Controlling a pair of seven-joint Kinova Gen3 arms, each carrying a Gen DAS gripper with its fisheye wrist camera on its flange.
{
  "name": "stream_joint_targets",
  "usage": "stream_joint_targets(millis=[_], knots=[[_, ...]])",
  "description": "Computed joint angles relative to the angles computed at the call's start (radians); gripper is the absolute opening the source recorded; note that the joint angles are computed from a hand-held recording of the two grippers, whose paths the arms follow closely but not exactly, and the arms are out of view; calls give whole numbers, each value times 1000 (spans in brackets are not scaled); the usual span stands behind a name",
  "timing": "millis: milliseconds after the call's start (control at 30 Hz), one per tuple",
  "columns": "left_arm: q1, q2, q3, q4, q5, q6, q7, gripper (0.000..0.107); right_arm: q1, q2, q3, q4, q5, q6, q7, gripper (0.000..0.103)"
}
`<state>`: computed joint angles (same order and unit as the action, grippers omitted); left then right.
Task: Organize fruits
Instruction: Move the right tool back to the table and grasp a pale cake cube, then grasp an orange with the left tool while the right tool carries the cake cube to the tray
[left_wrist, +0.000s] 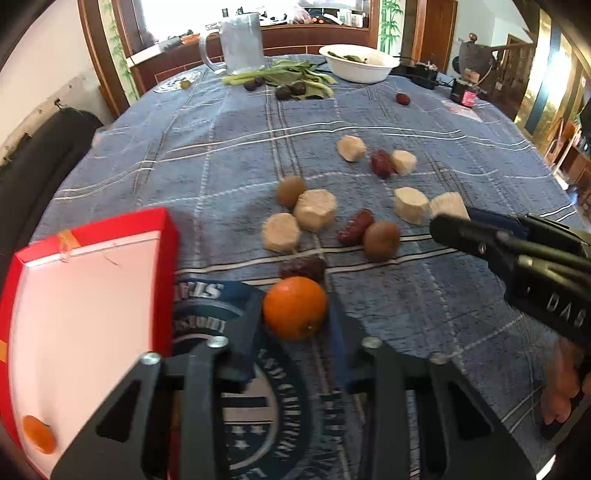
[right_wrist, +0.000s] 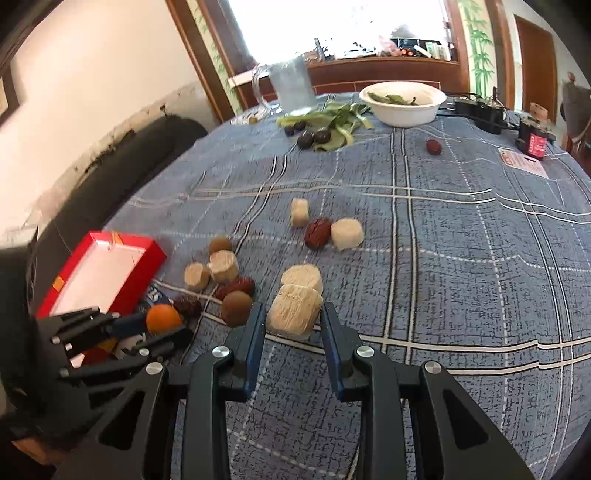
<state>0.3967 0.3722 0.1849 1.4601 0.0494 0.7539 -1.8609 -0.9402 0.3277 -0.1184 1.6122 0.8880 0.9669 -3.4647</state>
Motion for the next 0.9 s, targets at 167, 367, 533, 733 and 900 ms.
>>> stream_joint_targets(millis=[167, 367, 533, 733, 900], knots=[[-12, -18, -1, 23, 24, -14, 20, 33, -22, 12, 5, -15, 25, 47, -9, 29], [-12, -134, -13, 141, 2, -158, 63, 33, -95, 30, 10, -18, 169, 159, -75, 29], [-11, -256, -47, 247, -85, -321, 164, 33, -120, 48, -3, -20, 251, 229, -96, 29], [-68, -341, -64, 323, -192, -428, 288, 33, -125, 68, -11, -34, 250, 273, -86, 29], [-131, -359, -69, 350, -246, -460, 355, 33, -118, 75, -18, -59, 238, 242, -89, 29]])
